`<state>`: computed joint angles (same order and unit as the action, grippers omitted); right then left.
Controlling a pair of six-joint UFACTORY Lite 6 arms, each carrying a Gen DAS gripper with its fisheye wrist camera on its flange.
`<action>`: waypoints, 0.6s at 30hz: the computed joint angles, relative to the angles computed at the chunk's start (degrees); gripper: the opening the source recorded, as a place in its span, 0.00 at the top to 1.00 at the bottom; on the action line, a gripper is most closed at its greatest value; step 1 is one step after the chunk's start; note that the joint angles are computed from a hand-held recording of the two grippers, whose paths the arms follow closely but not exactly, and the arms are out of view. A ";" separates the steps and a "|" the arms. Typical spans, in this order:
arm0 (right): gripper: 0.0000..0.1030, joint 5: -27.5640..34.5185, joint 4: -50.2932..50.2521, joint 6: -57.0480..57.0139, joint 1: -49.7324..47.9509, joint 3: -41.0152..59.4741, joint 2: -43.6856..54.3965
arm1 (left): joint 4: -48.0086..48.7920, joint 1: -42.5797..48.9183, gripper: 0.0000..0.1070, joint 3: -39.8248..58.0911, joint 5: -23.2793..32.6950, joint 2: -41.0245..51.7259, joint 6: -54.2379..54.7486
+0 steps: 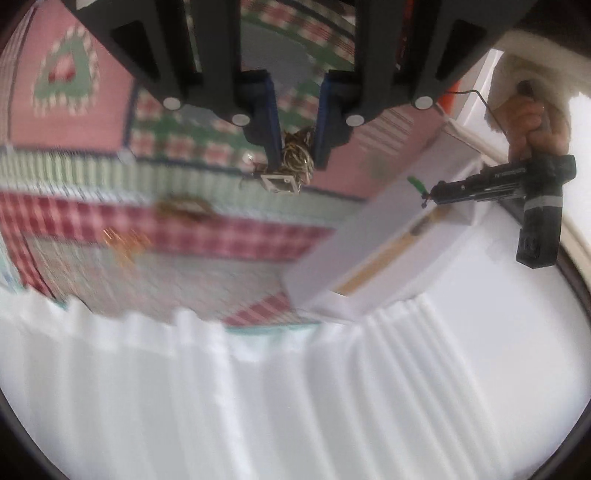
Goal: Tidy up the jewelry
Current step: 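Carry the pendant and earrings into the white box and open both grippers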
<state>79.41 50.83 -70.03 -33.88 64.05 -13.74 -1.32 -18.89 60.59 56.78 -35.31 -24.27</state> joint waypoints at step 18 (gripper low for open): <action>0.83 -23.30 -12.02 37.00 57.30 54.13 41.40 | -25.07 61.31 0.89 -4.21 2.84 9.57 47.89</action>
<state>56.11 38.81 -33.04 23.41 118.18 27.65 -26.40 42.42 56.37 59.61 -25.74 23.62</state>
